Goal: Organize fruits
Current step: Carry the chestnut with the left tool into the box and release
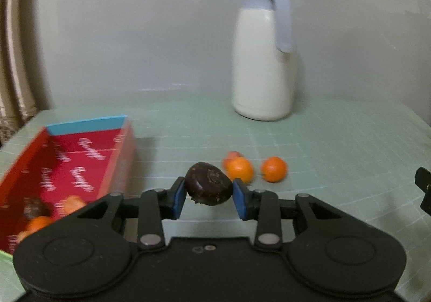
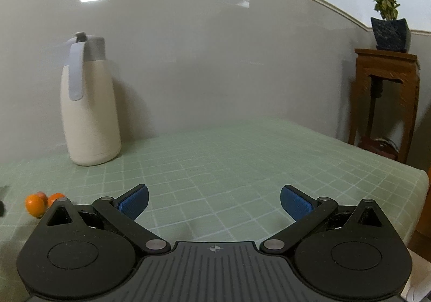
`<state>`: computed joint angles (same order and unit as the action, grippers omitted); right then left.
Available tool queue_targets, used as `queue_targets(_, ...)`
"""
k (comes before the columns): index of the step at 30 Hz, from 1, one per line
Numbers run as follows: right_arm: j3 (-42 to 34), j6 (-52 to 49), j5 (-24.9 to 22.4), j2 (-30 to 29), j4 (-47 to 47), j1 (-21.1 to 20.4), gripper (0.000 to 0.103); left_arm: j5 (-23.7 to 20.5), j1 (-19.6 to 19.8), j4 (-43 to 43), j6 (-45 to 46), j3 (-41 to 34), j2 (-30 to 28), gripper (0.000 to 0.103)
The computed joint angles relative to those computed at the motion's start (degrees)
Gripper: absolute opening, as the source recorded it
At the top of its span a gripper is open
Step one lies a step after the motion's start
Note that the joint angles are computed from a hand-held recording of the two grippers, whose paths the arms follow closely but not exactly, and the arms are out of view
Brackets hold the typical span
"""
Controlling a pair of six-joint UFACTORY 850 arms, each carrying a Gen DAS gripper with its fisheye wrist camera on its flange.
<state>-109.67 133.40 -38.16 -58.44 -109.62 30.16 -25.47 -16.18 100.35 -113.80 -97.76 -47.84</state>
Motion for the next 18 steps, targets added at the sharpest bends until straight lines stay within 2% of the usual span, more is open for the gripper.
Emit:
queue_targets(8, -1.39, -1.16, 0.94, -1.11, -1.84, 1.08, 0.103, -7.93, 1.65, 1.00, -4.98, 6.91, 5.07, 0.028)
queue_targets(18, -2.20, -1.20, 1.67, -2.21, -6.08, 2.03, 0.103, -11.22, 4.67, -6.42, -1.71, 10.97, 7.08, 0.028)
